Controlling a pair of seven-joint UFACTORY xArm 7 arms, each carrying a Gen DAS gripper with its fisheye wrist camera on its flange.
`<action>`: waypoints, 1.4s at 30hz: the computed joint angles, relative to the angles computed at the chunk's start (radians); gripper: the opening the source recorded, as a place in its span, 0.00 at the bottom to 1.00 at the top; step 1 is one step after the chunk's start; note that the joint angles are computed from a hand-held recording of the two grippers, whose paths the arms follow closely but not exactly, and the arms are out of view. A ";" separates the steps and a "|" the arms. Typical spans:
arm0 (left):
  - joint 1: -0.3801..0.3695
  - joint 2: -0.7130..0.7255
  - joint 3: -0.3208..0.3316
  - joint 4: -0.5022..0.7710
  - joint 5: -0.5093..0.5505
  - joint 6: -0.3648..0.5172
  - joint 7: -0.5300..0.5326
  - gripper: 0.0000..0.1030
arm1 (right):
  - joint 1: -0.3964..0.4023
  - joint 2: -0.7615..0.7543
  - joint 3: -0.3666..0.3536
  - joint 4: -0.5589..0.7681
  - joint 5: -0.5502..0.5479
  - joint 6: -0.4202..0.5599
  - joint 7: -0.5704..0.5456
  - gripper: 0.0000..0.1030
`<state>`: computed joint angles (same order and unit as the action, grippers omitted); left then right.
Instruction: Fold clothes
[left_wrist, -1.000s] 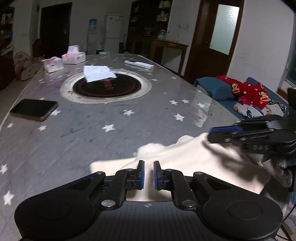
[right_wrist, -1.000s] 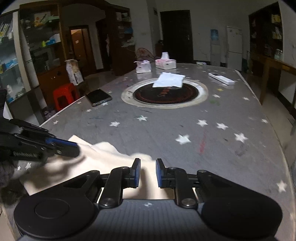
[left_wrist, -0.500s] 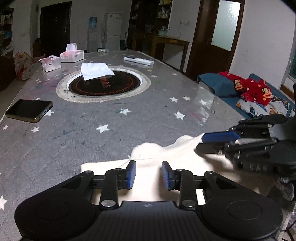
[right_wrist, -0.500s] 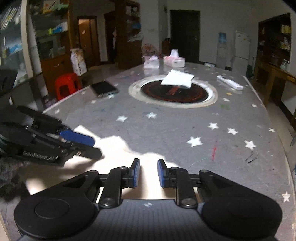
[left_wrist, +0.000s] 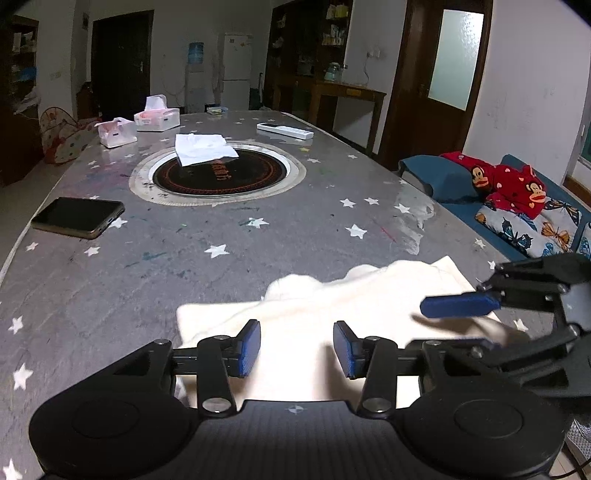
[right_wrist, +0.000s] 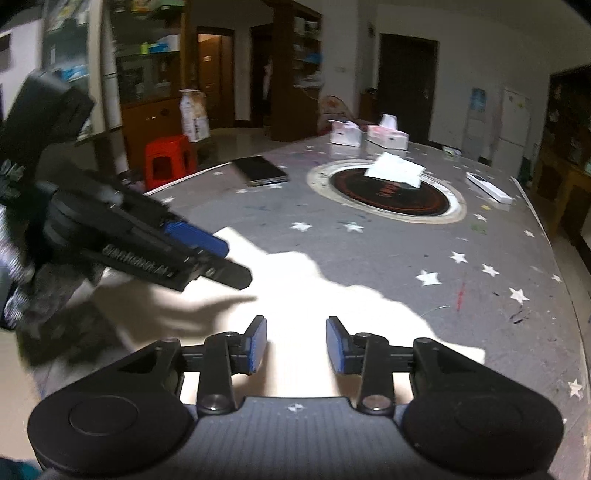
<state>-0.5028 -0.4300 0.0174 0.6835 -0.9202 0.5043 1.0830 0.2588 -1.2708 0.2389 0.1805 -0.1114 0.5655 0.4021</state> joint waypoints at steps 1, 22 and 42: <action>0.003 -0.015 0.002 -0.013 -0.001 0.001 0.000 0.45 | 0.011 -0.011 0.008 -0.004 0.003 0.007 0.005 0.35; -0.106 -0.274 0.136 -0.230 -0.007 -0.110 0.049 0.45 | 0.135 -0.256 0.117 -0.038 -0.018 0.271 0.158 0.34; -0.152 -0.344 0.203 -0.295 0.079 -0.099 0.036 0.46 | 0.156 -0.302 0.094 -0.010 -0.020 0.369 0.157 0.33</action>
<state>-0.6544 -0.7744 0.2202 0.3883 -0.8413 0.4050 1.1186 0.4144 -1.5725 0.3327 0.1706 -0.1311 0.9346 0.5593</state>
